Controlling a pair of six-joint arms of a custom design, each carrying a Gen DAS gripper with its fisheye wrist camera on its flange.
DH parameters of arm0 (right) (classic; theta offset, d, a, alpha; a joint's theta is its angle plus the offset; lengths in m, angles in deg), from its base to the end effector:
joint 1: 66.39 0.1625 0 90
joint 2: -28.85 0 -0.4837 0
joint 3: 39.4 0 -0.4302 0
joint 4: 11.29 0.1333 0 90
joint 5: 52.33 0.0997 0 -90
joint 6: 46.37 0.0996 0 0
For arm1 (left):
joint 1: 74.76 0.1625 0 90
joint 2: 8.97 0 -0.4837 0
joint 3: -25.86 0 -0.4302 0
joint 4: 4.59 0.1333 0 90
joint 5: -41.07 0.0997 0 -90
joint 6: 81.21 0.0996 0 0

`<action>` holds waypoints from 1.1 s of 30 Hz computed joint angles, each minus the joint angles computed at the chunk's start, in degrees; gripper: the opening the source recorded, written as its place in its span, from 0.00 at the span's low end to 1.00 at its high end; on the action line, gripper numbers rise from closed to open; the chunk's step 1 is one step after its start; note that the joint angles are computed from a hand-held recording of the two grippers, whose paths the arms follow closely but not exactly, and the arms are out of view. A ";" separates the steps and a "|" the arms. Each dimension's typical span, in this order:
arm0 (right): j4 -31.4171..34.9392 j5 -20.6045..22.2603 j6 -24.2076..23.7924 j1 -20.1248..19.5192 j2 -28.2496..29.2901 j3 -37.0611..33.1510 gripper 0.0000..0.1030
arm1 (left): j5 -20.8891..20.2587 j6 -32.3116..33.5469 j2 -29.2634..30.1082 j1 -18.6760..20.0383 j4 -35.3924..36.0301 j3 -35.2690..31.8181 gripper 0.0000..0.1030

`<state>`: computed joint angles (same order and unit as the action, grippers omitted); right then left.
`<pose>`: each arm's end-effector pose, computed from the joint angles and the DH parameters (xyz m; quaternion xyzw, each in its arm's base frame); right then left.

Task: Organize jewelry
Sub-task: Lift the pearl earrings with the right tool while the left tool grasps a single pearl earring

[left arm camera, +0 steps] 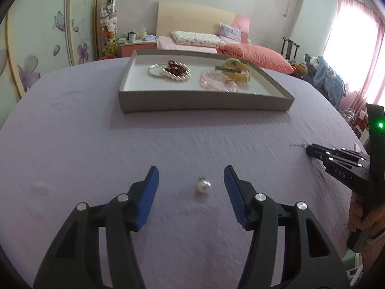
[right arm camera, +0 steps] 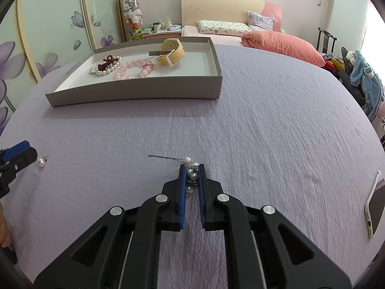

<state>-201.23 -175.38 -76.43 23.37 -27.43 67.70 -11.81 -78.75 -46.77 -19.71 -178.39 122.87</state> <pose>0.0762 -0.6690 0.2521 0.1101 -0.8730 0.3170 0.3538 -0.2574 -0.7060 0.0587 0.2328 0.8991 -0.2808 0.2421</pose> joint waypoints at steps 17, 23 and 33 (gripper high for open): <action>0.51 0.93 0.82 -0.30 -0.36 0.23 0.10 | 2.27 -2.29 1.31 -0.95 4.90 -0.80 0.27; 0.51 0.93 0.81 -0.31 -0.37 0.24 0.10 | 2.54 -2.58 1.32 -1.05 5.14 -0.91 0.15; 0.28 1.48 1.07 -0.43 -0.64 0.46 0.10 | 1.10 -1.78 0.65 -0.57 2.66 -0.72 0.13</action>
<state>-200.95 -173.90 -75.36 22.95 -28.07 68.16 -10.71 -80.53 -46.12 -20.28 -175.74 122.16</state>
